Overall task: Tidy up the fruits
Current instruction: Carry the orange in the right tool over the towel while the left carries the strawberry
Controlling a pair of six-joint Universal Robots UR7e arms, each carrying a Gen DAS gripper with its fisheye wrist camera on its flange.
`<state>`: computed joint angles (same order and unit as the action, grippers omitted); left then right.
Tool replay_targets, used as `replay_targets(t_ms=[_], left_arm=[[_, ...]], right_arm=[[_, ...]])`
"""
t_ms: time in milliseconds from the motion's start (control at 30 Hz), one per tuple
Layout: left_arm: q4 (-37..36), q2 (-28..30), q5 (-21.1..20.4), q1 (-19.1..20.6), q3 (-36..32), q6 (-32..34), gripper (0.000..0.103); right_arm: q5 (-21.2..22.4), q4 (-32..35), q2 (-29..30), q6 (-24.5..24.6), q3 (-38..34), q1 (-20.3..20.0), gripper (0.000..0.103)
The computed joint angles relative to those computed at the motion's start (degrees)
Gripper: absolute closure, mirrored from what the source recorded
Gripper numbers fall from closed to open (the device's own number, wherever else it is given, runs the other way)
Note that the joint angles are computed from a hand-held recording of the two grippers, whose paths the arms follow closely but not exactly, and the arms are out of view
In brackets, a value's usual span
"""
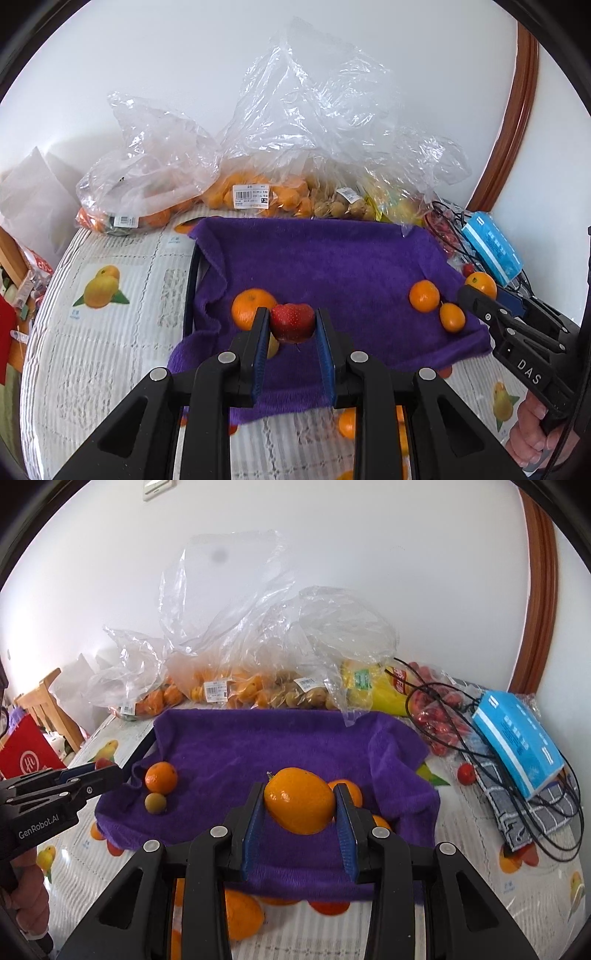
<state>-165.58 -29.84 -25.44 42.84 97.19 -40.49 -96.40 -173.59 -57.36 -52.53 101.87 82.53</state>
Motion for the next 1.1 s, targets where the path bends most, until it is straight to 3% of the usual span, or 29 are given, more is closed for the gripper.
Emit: replay_targets(t_ms=[167,633,1100], left_arm=[[-1.5,0.7,0.3,1.1,-0.9,2.2,0.080],[-0.2,1.2,-1.1,2.4,-0.3,-1.0,0.080],[0.0,2.0,-2.0,3.2,-0.9,-1.1,0.080]], right_arm=[[1.3,-0.2,1.2,-0.6,-0.8,-0.5,0.066],[2.1,-1.1,1.2,-1.9,0.2,-2.3,0.066],[-1.2,1.6,3.0,-2.1,-1.3,-2.1,0.066]])
